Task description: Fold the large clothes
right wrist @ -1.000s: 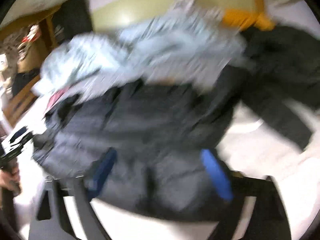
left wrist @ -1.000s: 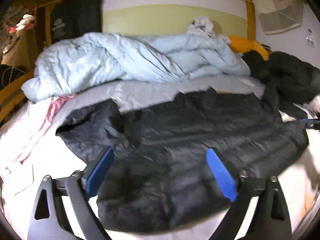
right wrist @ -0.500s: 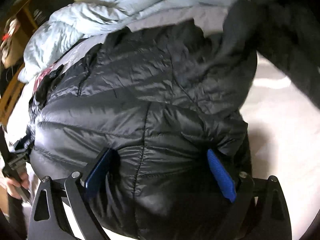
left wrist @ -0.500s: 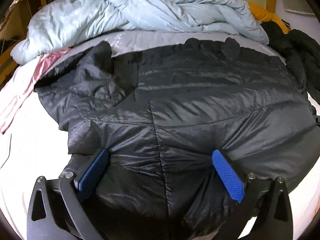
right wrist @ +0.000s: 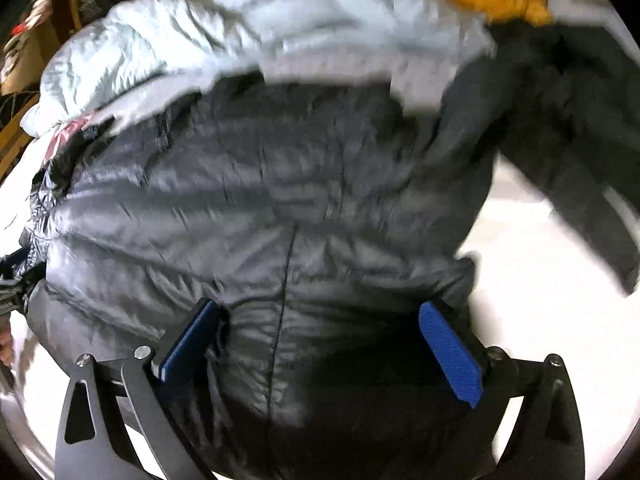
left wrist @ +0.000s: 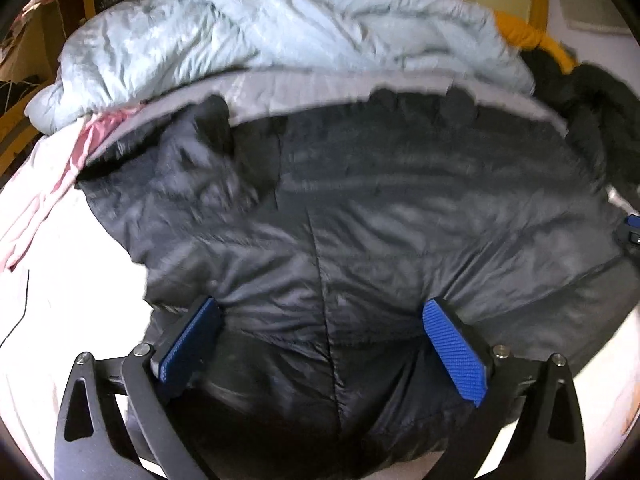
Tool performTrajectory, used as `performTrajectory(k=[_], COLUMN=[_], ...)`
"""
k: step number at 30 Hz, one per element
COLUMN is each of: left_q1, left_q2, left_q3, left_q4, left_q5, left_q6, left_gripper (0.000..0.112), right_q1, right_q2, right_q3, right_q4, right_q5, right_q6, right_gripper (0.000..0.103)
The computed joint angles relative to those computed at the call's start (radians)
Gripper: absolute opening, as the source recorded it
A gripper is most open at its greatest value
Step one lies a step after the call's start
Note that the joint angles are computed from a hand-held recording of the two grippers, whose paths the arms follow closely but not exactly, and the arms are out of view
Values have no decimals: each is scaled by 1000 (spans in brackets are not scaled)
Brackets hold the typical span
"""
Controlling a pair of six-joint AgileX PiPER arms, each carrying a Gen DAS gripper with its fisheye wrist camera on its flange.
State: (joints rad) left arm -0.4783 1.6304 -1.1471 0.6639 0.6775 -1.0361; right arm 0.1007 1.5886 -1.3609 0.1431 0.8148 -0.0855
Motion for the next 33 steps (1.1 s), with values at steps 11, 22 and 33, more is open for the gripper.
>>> performTrajectory(k=[11, 22, 33], left_q1=[292, 304, 227], left_q2=[-152, -111, -144], left_q3=[75, 60, 53], left_q4=[-365, -420, -172], left_q5=[-102, -100, -57], left_q6=[240, 298, 99], left_gripper=[87, 42, 16], right_q1=[-273, -286, -291], right_q2=[-33, 179, -43], right_q3=[-91, -223, -23], right_q4=[114, 306, 443], right_q5=[106, 262, -9], right_q6=[-32, -180, -345], right_gripper=[80, 50, 10])
